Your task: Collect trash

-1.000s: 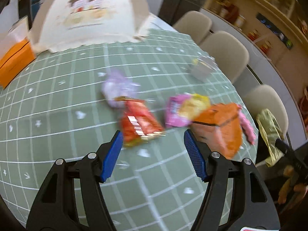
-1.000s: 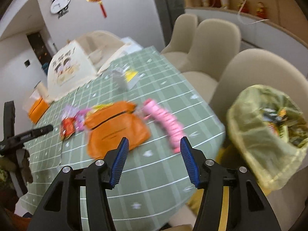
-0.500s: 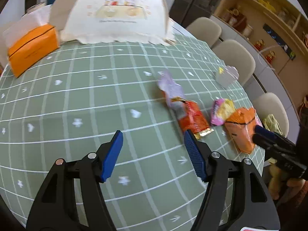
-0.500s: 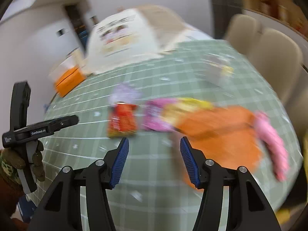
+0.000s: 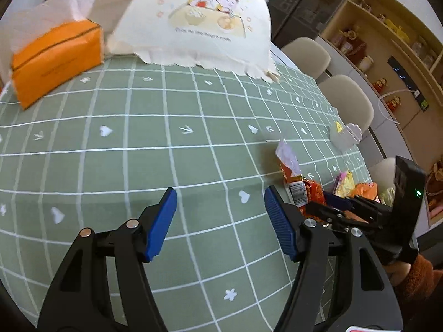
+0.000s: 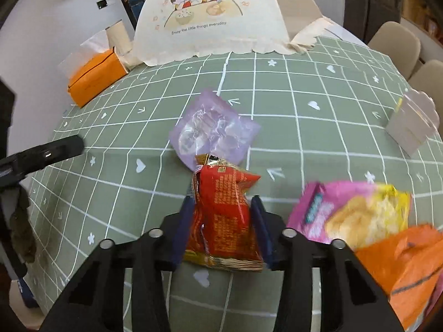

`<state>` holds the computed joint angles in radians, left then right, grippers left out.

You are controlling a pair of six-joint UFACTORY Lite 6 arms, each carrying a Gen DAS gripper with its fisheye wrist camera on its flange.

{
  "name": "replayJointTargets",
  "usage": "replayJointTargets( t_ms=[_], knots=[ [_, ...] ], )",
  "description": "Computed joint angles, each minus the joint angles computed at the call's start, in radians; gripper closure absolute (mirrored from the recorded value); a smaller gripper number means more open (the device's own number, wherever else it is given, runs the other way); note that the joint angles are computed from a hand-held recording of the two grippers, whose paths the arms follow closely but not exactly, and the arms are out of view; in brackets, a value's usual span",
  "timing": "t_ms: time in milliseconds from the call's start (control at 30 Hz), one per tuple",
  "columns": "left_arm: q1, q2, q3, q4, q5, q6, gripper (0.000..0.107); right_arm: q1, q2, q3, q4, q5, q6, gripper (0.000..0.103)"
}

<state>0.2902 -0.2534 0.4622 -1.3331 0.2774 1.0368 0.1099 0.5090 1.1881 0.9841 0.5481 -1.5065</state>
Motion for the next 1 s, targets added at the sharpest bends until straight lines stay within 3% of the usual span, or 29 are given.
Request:
replayJointTargets(
  t_ms=[200, 500, 800, 867, 1000],
  knots=[
    [-0.093, 0.191, 0.118, -0.206, -0.009, 0.205, 0.044, -0.131, -0.167, -0.127, -0.002, 0.063, 0.004, 0.089],
    [-0.224, 0.283, 0.231, -0.247, -0.023, 0.237, 0.044, -0.346, -0.328, -0.293, -0.036, 0.096, -0.055, 0.089],
    [-0.278, 0.341, 0.267, -0.32, -0.009, 0.287, 0.045, -0.527, -0.408, -0.353, -0.029, 0.22, -0.135, 0.089],
    [-0.297, 0.376, 0.293, -0.369, -0.031, 0.335, 0.045, -0.541, -0.433, -0.374, -0.04, 0.22, -0.145, 0.089],
    [-0.329, 0.479, 0.37, -0.628, -0.088, 0.574, 0.047, -0.584, -0.453, -0.404, -0.061, 0.224, -0.155, 0.089]
  ],
)
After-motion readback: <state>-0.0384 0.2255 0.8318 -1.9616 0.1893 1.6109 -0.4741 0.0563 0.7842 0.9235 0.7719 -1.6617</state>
